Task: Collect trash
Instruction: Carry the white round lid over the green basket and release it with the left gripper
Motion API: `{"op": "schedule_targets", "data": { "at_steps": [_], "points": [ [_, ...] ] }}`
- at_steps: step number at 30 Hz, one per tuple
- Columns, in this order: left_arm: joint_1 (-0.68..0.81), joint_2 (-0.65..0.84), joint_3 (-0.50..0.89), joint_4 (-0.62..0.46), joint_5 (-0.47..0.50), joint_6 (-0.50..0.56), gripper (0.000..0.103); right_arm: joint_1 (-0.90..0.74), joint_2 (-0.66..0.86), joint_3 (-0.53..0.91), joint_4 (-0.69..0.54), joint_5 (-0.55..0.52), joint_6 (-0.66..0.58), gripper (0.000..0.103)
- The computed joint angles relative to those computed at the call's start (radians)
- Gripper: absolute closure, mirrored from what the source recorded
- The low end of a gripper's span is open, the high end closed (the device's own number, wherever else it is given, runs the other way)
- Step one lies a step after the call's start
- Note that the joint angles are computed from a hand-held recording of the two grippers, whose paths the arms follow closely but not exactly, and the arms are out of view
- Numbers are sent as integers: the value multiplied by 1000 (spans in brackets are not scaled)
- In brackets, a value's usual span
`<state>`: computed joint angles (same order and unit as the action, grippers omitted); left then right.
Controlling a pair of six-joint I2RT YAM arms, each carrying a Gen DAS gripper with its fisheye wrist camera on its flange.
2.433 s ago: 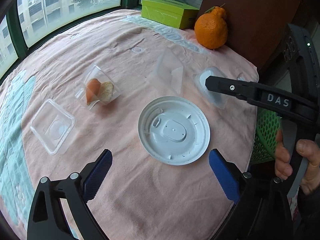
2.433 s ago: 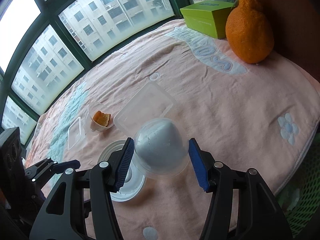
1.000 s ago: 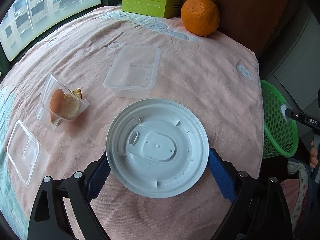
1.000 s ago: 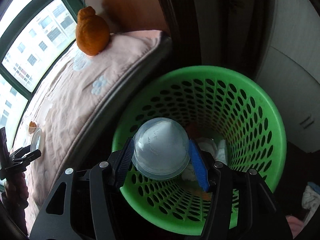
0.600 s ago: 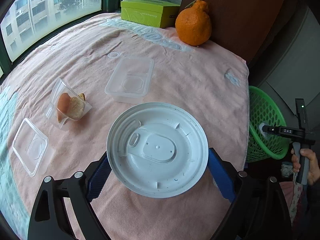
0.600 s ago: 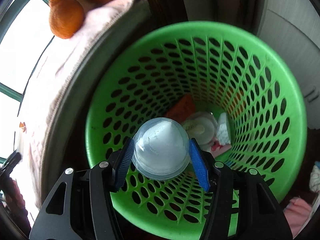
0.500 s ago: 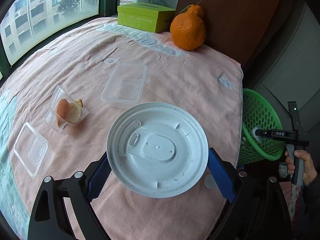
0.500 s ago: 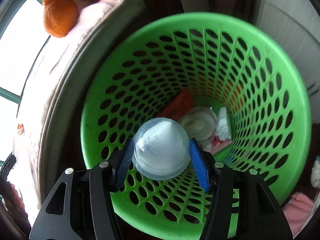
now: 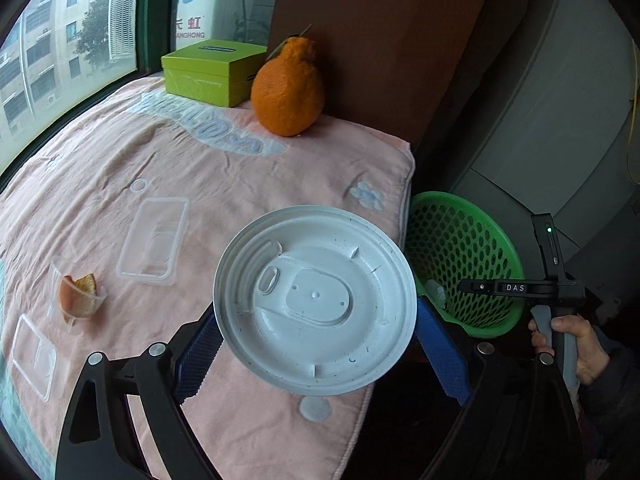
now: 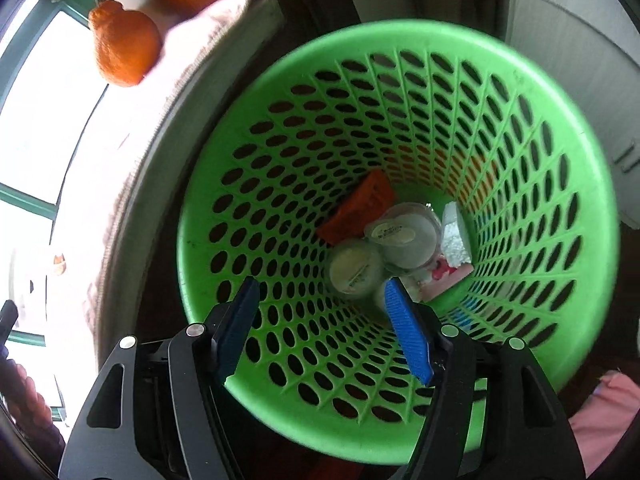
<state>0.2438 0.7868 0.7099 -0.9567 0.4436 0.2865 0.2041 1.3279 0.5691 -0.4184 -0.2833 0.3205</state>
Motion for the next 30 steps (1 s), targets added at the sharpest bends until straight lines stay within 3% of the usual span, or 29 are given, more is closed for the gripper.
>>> {"op": "schedule_targets", "data": {
  "at_steps": [8, 12, 22, 30],
  "points": [
    [-442, 43, 11, 136, -177, -285, 15, -48, -310, -14, -187, 27, -69, 37],
    [-629, 129, 31, 212, -264, -383, 15, -124, -437, -8, -277, -11, -108, 37],
    [-901, 491, 149, 383, -340, -510, 15, -330, -681, 36, -483, -89, -241, 37],
    [-1031, 838, 328, 421, -365, -548, 15, -566, -770, 40, -564, -176, -439, 36]
  ]
}}
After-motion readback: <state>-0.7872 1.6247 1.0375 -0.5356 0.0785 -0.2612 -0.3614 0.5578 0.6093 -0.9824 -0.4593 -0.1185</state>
